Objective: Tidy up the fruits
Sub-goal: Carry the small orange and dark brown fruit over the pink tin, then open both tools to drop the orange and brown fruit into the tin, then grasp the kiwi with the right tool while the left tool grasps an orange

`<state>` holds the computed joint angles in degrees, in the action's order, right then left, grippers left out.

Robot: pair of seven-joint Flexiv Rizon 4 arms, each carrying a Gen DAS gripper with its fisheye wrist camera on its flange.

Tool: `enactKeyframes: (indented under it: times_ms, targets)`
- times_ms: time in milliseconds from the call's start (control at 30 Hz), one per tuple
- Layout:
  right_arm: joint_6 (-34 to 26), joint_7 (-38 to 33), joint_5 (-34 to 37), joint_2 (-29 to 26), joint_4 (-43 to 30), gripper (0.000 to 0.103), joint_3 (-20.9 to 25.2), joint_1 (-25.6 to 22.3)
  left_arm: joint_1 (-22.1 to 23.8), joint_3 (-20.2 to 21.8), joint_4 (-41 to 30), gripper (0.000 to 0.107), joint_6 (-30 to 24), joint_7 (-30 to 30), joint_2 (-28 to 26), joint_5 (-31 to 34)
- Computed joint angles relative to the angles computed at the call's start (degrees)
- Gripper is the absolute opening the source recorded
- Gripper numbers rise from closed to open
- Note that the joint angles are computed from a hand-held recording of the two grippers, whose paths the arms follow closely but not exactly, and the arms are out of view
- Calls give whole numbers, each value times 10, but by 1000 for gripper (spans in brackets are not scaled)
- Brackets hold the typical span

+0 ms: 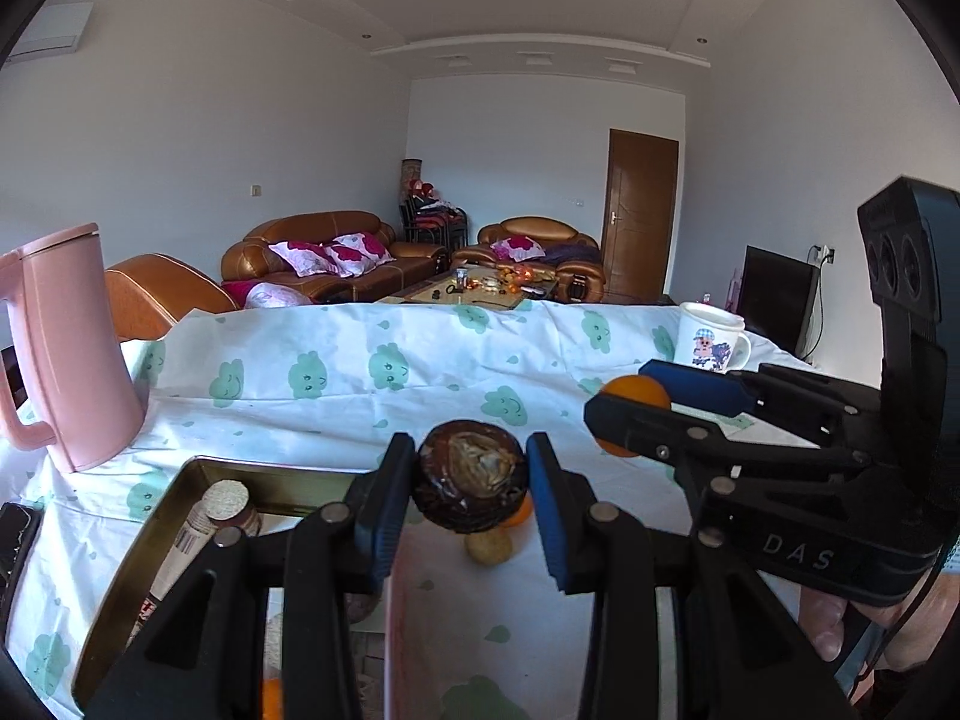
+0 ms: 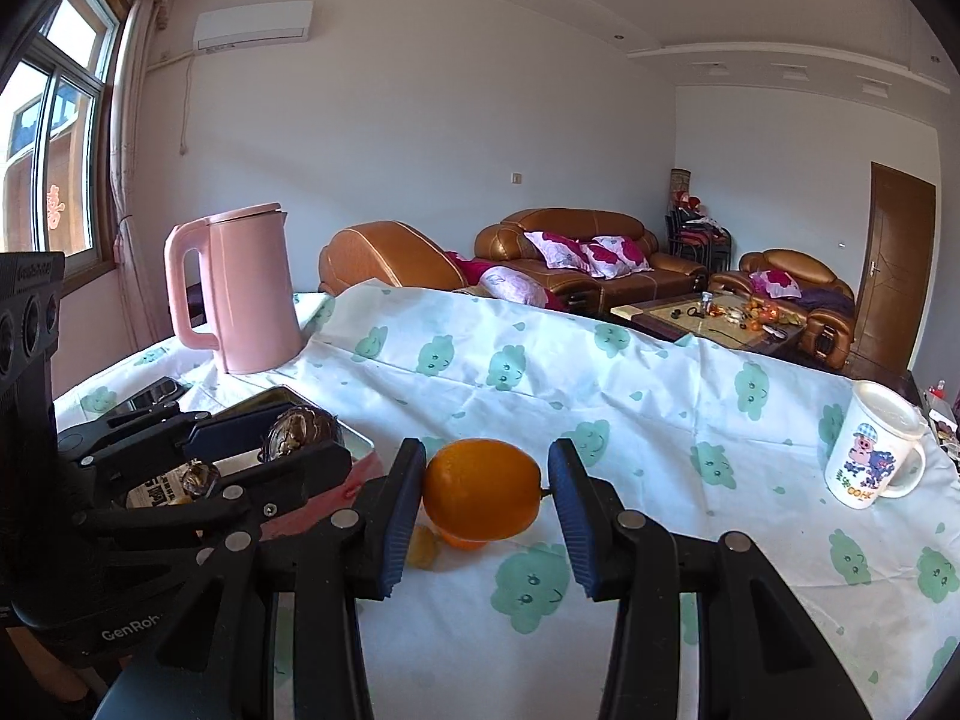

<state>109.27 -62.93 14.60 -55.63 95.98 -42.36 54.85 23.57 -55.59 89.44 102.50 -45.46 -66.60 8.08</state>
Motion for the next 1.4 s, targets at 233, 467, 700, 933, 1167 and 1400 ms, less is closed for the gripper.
enactKeyframes:
  times_ms: [233,467,700,933,1167,1400]
  targets:
    - [-38,-3,-73,-2,-77,45,67,-45,11,43,-23,40,-20,-26,22,-45]
    - [-95,22,-167,-21,-164,45,139,-101,18,71,-37,40,-45,-34,29,-93]
    - [-149,56,-251,-51,-232,45,187,-140,19,87,-44,39,-56,-34,26,-117]
    - [-131,82,-288,-44,-224,61,220,-167,29,78,-34,48,-46,-33,24,-119]
    - [-68,84,-194,-1,-59,63,64,-67,47,55,-3,90,11,-66,17,-59]
    - [-78,90,-154,10,-2,63,46,-63,32,60,-1,93,19,-92,19,-21]
